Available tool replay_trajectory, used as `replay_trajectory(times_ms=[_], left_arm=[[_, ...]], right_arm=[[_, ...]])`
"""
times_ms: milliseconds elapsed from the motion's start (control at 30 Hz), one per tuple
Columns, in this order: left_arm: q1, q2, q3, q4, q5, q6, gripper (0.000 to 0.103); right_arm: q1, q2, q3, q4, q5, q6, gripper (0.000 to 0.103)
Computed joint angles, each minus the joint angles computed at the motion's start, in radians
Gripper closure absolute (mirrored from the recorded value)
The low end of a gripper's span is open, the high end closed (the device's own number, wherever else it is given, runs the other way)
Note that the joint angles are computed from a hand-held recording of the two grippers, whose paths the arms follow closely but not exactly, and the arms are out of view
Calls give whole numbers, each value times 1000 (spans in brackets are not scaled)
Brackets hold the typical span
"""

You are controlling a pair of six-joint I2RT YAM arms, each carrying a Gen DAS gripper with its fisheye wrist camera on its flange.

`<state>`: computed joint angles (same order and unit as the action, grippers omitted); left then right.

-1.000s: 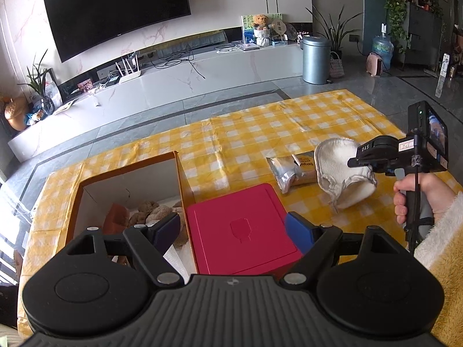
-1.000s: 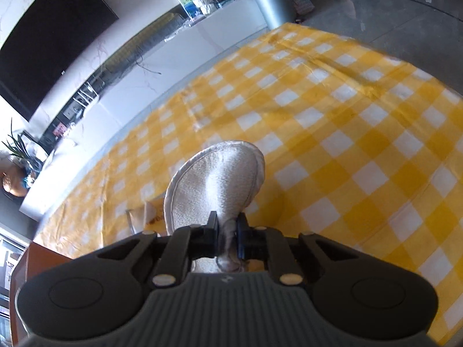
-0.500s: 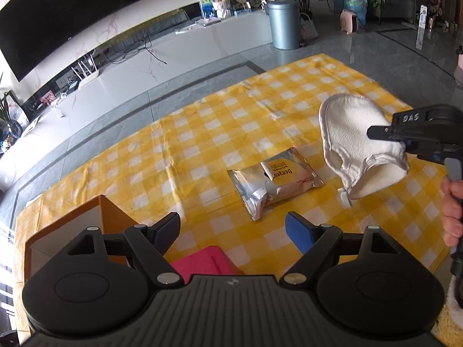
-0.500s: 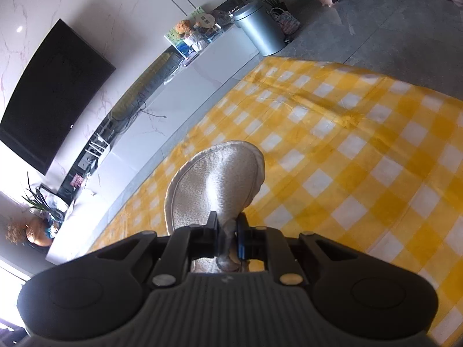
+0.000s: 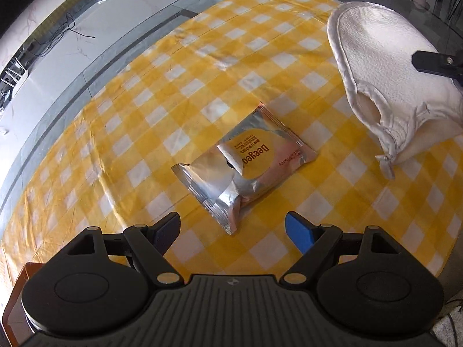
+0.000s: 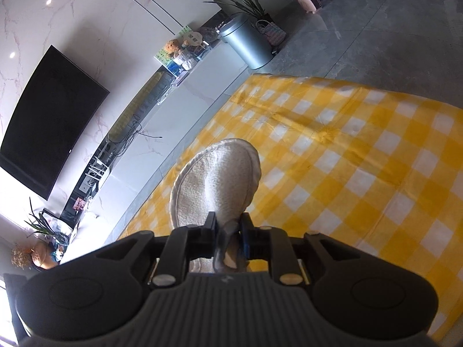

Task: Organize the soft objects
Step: 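Grasp the silver Deegeo snack packet with the left tool while the right tool holds the mitt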

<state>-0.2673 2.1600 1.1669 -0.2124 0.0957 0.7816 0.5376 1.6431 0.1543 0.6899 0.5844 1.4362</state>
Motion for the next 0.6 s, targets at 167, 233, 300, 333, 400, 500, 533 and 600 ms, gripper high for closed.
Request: replay_trajectory(times_ms=[167, 233, 300, 333, 400, 500, 533, 600], left_arm=[[-14, 89, 136, -123, 14, 28, 6], [-29, 97, 121, -92, 4, 35, 6], [-48, 112, 118, -79, 2, 69, 6], [-60, 120, 116, -66, -6, 79, 6], [-81, 127, 90, -9, -34, 84, 6], [-114, 138, 49, 81, -90, 102, 6], [-119, 145, 52, 87, -103, 105, 6], [-126, 164, 69, 94, -127, 84, 6]], right_arm=[[-24, 29, 50, -72, -21, -17, 85], [-31, 40, 44, -43, -41, -29, 86], [-31, 41, 35, -9, -48, -48, 87], [-30, 40, 38, -12, -47, -56, 87], [-31, 43, 41, -12, -50, -66, 88], [-38, 65, 30, 35, -70, -73, 89], [-37, 68, 28, 40, -71, -73, 89], [-38, 68, 24, 43, -71, -72, 89]])
